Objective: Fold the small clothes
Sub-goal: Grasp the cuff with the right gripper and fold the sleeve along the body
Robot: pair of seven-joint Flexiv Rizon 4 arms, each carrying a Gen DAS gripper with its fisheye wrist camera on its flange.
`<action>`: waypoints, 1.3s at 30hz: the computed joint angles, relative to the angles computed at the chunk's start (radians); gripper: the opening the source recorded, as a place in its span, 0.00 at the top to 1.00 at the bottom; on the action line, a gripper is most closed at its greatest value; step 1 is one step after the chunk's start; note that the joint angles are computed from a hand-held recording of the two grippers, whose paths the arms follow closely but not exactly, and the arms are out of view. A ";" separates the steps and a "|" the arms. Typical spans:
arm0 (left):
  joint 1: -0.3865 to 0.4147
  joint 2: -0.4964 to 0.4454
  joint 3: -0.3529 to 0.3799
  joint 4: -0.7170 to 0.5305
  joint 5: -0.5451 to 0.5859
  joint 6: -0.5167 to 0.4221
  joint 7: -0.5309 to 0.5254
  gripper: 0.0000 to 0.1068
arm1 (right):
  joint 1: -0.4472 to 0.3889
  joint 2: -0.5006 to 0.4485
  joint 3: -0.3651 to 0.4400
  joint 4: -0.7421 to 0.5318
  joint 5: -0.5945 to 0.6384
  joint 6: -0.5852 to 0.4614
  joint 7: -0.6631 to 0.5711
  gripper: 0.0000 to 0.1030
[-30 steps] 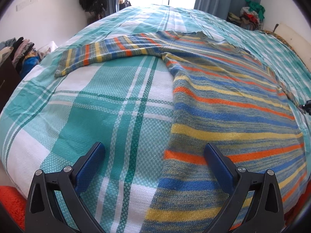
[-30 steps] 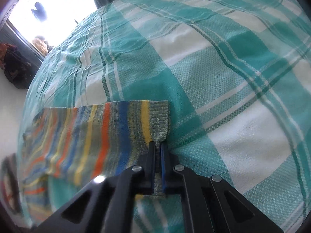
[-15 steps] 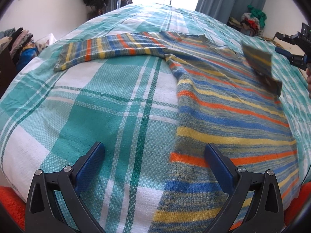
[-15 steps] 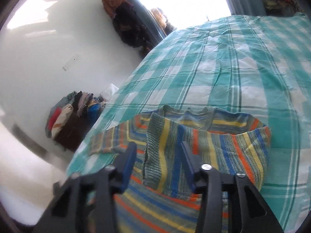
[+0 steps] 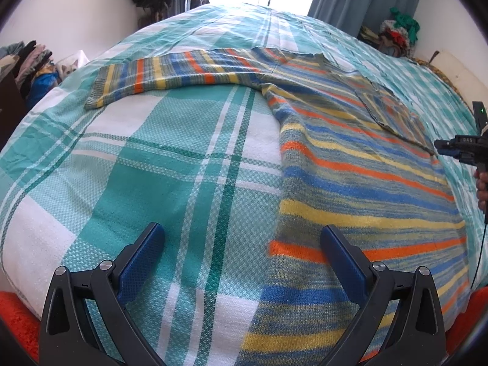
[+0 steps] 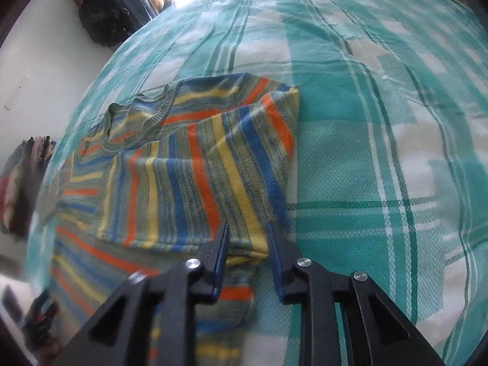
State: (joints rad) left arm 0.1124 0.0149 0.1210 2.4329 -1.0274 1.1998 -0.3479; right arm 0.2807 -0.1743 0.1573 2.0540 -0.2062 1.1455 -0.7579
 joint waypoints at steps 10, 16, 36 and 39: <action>-0.006 0.005 0.000 0.005 -0.004 0.002 0.003 0.04 | 0.140 -0.223 0.016 -0.424 -0.097 -0.274 -0.258 0.67; 0.000 0.006 0.004 0.001 0.016 -0.012 -0.005 0.04 | 0.166 -0.409 0.013 -0.625 -0.030 -0.356 -0.271 0.64; 0.007 -0.019 -0.007 -0.017 0.021 -0.015 -0.012 0.04 | -0.019 -0.271 -0.014 -0.403 0.088 -0.303 -0.122 0.64; 0.004 -0.019 -0.010 -0.013 0.008 -0.007 0.000 0.04 | 0.053 -0.195 -0.129 -0.272 -0.160 -0.321 0.011 0.79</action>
State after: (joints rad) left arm 0.1162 -0.0037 0.1113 2.4195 -1.0195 1.1924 -0.3480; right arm 0.3335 -0.3695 0.0281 1.7824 -0.3664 0.8247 -0.7466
